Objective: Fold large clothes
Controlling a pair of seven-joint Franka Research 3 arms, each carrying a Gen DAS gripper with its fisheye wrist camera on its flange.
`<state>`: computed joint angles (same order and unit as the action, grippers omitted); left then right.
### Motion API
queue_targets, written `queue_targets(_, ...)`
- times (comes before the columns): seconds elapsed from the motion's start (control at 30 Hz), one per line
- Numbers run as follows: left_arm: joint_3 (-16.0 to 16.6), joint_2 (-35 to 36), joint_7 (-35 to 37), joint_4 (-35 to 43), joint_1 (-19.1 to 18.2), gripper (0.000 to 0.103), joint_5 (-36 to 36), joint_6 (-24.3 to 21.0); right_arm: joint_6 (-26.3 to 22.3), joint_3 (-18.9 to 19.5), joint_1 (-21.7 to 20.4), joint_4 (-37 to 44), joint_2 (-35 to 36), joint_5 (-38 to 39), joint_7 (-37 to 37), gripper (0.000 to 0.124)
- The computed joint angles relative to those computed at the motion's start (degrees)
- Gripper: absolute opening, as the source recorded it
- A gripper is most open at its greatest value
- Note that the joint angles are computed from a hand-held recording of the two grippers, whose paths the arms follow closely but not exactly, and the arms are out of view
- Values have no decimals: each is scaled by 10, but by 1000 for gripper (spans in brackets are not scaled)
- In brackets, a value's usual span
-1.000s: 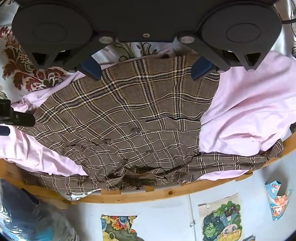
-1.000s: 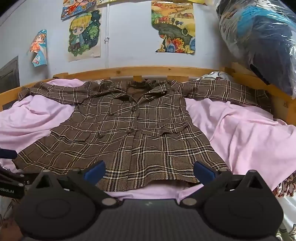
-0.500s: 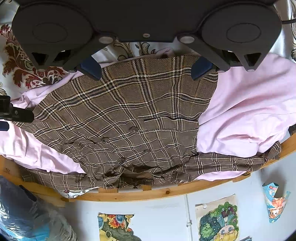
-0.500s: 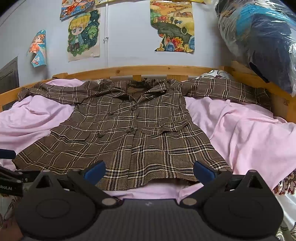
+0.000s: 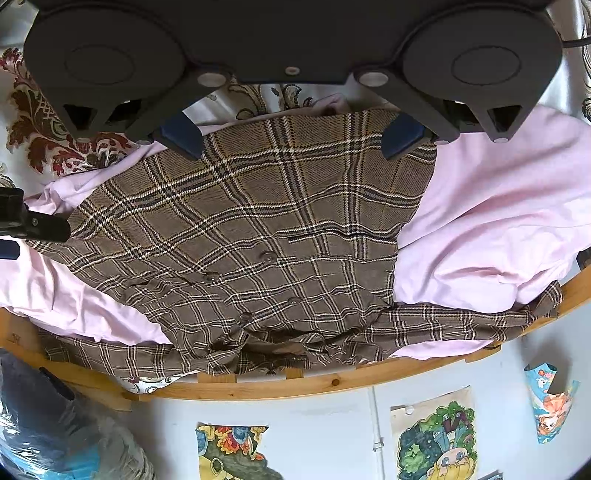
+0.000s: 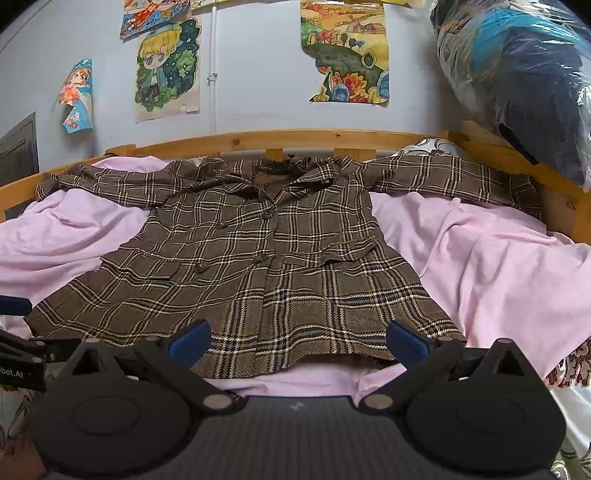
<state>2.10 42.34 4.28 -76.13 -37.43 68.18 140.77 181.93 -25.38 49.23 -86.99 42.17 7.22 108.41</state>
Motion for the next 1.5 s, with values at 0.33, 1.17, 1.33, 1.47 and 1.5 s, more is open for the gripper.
queue_targets(0.33,1,1,-4,2,-3,102,4,-3,1,1,-1,1,1,2,-2,103)
queue_targets(1.17,3,8,9,12,-4,102,-14,-13,-10,-13,9,5,5,-18,12,103)
queue_targets(1.33,2,8,11,15,-3,102,-16,-14,-19,18,-15,11,-1,-25,-1,103)
queue_targets(1.47,-4,16,36,31,5,102,-32,-16,-33,31,-28,29,1,-34,1,103)
queue_targets(1.5,-7,22,52,43,9,102,-43,-20,-42,31,-30,37,2,-36,6,103)
